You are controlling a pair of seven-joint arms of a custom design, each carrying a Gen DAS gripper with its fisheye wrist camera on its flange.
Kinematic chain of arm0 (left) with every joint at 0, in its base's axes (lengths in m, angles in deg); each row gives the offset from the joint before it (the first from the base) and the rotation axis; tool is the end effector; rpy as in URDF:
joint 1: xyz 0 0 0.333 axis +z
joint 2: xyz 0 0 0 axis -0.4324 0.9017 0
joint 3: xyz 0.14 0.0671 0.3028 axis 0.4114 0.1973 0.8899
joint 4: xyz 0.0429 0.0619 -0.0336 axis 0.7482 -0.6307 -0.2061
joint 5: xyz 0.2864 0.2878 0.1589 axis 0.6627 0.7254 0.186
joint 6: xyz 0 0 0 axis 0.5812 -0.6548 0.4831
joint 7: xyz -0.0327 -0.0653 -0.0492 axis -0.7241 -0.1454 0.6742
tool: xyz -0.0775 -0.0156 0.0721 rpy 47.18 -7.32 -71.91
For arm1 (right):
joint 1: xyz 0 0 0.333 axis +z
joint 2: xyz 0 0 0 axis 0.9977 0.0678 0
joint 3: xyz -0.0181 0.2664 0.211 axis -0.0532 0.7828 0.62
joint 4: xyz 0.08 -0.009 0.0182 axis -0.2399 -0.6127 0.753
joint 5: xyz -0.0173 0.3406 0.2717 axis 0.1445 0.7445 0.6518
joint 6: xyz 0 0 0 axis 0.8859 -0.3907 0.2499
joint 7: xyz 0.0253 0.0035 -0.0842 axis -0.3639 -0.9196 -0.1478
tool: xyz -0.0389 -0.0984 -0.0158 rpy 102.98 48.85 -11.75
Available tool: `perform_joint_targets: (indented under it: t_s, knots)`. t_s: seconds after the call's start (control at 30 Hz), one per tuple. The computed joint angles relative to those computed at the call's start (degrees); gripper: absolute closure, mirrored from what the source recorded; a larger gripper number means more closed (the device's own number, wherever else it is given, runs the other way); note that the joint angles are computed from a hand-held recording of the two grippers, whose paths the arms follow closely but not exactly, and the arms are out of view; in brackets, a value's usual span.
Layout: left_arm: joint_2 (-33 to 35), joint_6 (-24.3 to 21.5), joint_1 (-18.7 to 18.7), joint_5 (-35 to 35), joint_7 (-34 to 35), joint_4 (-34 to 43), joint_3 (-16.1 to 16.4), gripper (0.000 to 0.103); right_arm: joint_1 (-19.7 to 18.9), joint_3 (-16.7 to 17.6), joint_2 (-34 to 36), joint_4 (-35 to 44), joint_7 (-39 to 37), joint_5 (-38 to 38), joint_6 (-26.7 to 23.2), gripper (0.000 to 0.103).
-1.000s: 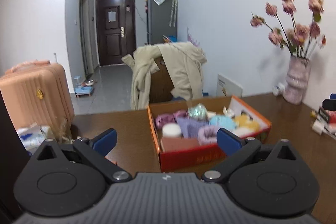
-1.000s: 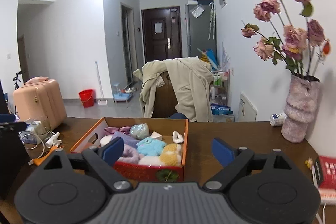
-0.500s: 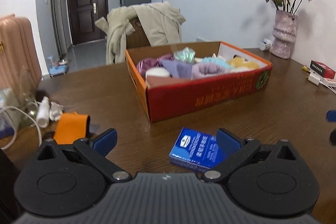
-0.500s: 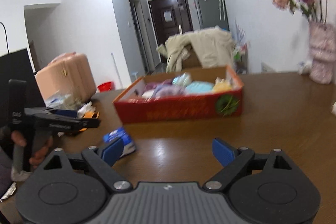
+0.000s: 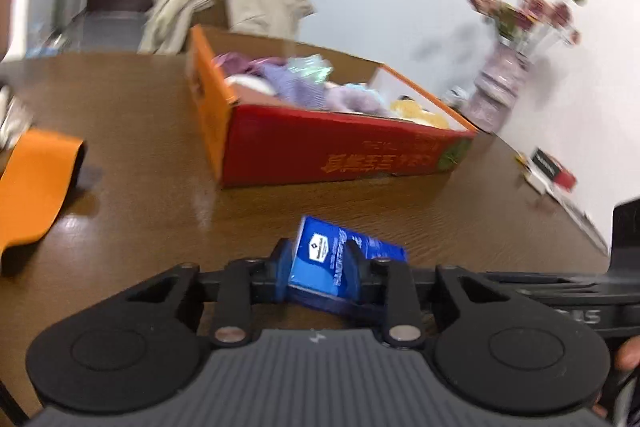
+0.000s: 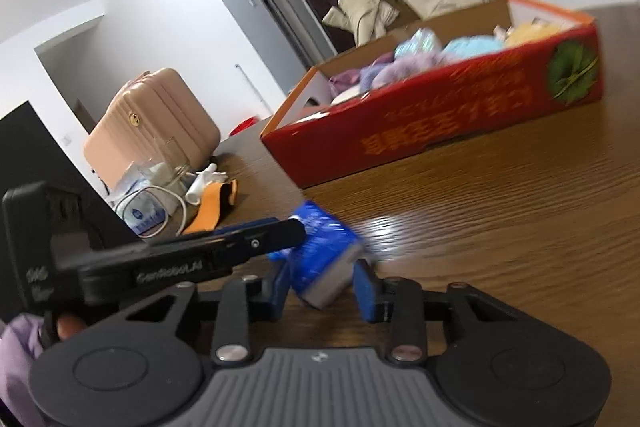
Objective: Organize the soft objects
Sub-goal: 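Grasp the blue tissue packet with both tools, then carry the blue tissue packet into the box with both tools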
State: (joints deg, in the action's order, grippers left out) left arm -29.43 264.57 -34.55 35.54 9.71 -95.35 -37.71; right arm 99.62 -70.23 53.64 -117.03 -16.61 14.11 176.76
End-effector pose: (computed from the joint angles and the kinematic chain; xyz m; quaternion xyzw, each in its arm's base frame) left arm 0.4804 -0.1595 0.3682 -0.6711 0.5840 -0.4161 0.1881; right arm 0.5541 0.1621 0.3633 -0.7259 0.4762 0.0373 0.4949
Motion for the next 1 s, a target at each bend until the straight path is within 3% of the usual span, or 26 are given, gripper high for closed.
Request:
perform_joint_targets:
  t_s: [0.13, 0.2, 0.37, 0.43, 0.6, 0.7, 0.83, 1.0]
  knots:
    - [-1.0, -0.8, -0.3, 11.3, -12.9, -0.6, 3.1, 0.080, 0.9, 0.8, 2.3, 2.6, -1.1, 1.6, 4.2, 0.081]
    - [-0.4, -0.6, 0.3, 6.0, -9.8, -0.2, 1.0, 0.080, 0.3, 0.6, 3.3, 3.6, -0.4, 1.7, 3.7, 0.082]
    - [1.2, 0.7, 0.7, 9.2, -14.7, 0.4, 1.5, 0.078, -0.5, 1.0, 5.4, 5.9, 0.2, 0.0, 3.8, 0.075]
    - [1.0, 0.2, 0.1, 1.6, -8.9, 0.6, -0.3, 0.079, -0.7, 1.2, 5.9, 6.4, -1.1, 0.4, 3.4, 0.077]
    - [-0.8, -1.8, -2.8, -28.6, 15.1, 2.8, -8.3, 0.079, -1.2, 1.1, 3.2, 4.4, -1.3, -2.9, 3.6, 0.079]
    - [-1.2, -2.0, -4.4, -41.8, 23.8, 5.4, -12.1, 0.080, -2.6, -0.6, -0.2, 1.6, -2.6, -4.0, 0.6, 0.080]
    - [2.2, 2.7, -9.0, -65.3, 42.7, 13.6, -16.2, 0.080, -5.1, -3.9, -4.8, -1.8, -3.1, -6.6, -5.1, 0.083]
    - [7.9, 9.2, -16.1, -74.1, 51.3, 21.8, -15.8, 0.080, -8.5, -8.1, -9.3, -5.6, -5.8, -8.4, -10.4, 0.083]
